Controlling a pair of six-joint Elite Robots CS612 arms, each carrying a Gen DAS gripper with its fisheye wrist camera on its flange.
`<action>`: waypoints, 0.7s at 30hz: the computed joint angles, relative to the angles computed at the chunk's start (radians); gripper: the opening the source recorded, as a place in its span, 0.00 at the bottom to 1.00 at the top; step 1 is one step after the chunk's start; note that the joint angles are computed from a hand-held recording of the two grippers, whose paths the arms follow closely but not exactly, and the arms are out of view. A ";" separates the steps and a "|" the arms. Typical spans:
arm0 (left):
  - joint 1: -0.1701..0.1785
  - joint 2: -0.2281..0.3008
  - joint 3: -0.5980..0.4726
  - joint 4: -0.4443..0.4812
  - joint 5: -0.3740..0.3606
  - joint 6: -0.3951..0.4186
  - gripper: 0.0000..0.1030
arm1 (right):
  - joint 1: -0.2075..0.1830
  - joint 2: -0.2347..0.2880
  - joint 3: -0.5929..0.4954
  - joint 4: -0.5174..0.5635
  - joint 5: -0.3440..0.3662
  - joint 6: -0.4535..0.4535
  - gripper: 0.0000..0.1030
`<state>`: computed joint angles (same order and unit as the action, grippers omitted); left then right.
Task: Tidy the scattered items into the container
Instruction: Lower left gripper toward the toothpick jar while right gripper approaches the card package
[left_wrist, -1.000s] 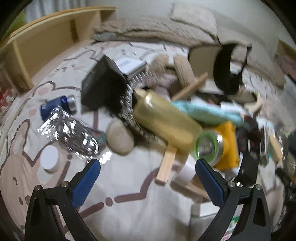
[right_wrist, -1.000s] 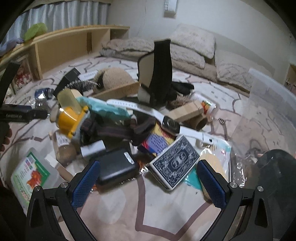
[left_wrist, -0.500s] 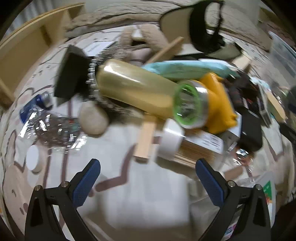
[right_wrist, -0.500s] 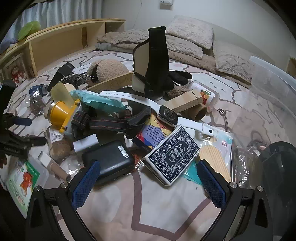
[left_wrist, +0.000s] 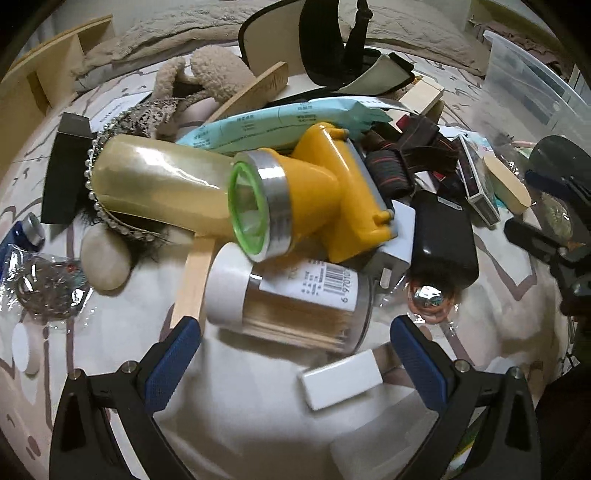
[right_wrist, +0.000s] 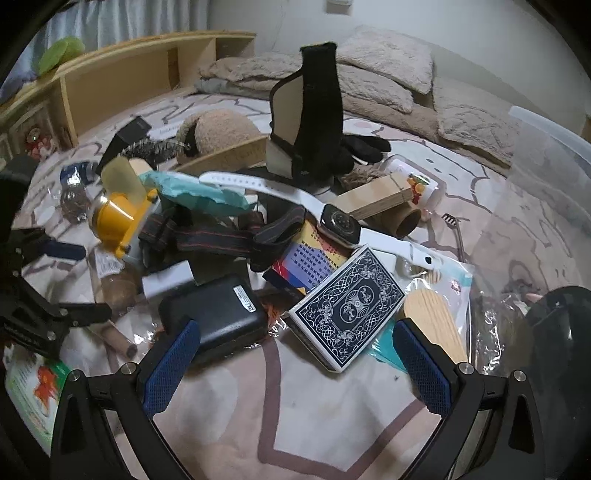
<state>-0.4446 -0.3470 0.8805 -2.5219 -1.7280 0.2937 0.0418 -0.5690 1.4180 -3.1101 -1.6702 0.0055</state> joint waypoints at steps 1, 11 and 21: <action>0.001 0.001 -0.001 -0.001 -0.004 0.002 1.00 | 0.000 0.004 -0.006 0.012 -0.003 -0.011 1.00; -0.001 0.026 -0.026 -0.039 -0.024 -0.007 1.00 | -0.037 0.022 -0.023 0.098 0.077 0.064 1.00; -0.005 0.017 -0.011 -0.079 0.023 -0.057 0.85 | -0.043 0.041 -0.044 0.108 0.067 0.047 1.00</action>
